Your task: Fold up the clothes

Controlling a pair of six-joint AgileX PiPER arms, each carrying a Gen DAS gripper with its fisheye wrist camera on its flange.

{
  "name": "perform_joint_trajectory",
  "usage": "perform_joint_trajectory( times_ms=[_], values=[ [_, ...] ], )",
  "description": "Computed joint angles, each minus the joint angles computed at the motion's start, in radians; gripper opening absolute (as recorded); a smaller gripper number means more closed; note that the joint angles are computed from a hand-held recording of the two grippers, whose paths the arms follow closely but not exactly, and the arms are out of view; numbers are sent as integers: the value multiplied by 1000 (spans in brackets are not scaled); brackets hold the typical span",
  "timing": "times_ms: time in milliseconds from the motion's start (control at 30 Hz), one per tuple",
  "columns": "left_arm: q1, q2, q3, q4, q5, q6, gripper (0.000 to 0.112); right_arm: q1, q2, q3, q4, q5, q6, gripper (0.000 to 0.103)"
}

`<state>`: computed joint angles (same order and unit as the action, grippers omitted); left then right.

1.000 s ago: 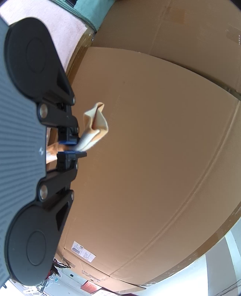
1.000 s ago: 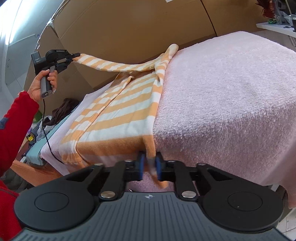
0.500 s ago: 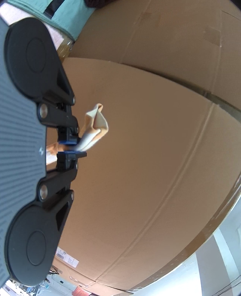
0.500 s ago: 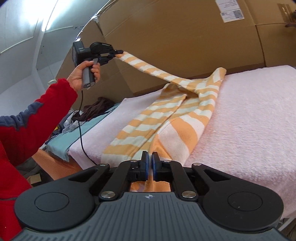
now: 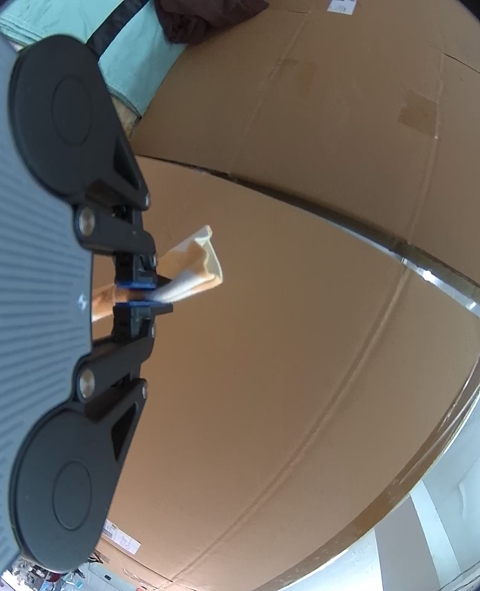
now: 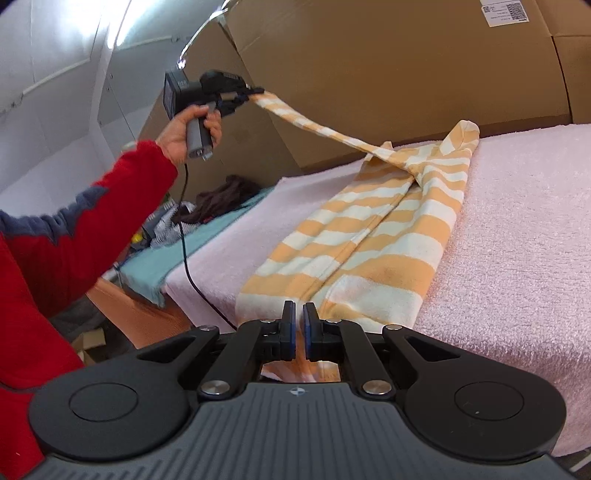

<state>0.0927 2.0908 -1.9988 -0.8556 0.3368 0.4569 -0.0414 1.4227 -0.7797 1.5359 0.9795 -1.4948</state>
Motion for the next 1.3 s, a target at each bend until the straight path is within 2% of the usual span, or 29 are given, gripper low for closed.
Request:
perform_joint_trajectory(
  times_ms=[33, 133, 300, 400, 467, 533, 600, 667, 733, 800, 833, 900, 967, 1100, 1300],
  values=[
    [-5, -6, 24, 5, -13, 6, 0, 1, 0, -6, -15, -3, 17, 8],
    [-11, -23, 110, -11, -42, 34, 0, 60, -25, -10, -82, -117, 70, 13],
    [5, -34, 259, -39, -73, 24, 0, 78, -27, 9, -4, -128, 11, 17],
    [20, -52, 364, -97, -109, 57, 0, 103, -27, 7, 35, -190, -10, 31],
    [132, -6, 296, -120, -1, 84, 0, 109, -20, -4, 9, -222, 6, 33],
    [245, 76, 153, -103, 160, 63, 0, 104, -19, -4, -25, -230, 20, 33],
    [329, 129, 61, -187, 337, 135, 0, 86, -20, 5, -42, -211, 16, 33],
    [337, 116, 87, -251, 466, 227, 0, 78, -10, -5, -96, -189, 59, 33],
    [336, 192, 21, -307, 583, 332, 2, 81, -1, -15, -157, -182, 110, 33],
    [291, 195, 30, -330, 646, 375, 19, 109, 3, -26, -224, -214, 168, 33],
    [260, 197, 34, -341, 672, 375, 34, 122, 4, -36, -262, -226, 203, 33],
    [203, 221, 15, -358, 709, 359, 36, 146, 8, -60, -346, -240, 280, 33],
    [139, 241, -9, -346, 716, 319, 36, 145, -13, -46, -330, -244, 267, 33],
    [35, 230, -5, -274, 654, 170, 36, 99, -49, 0, -225, -217, 215, 35],
    [-37, 152, 103, -311, 485, 49, 37, 44, -59, 44, -94, -183, 111, 35]
  ],
)
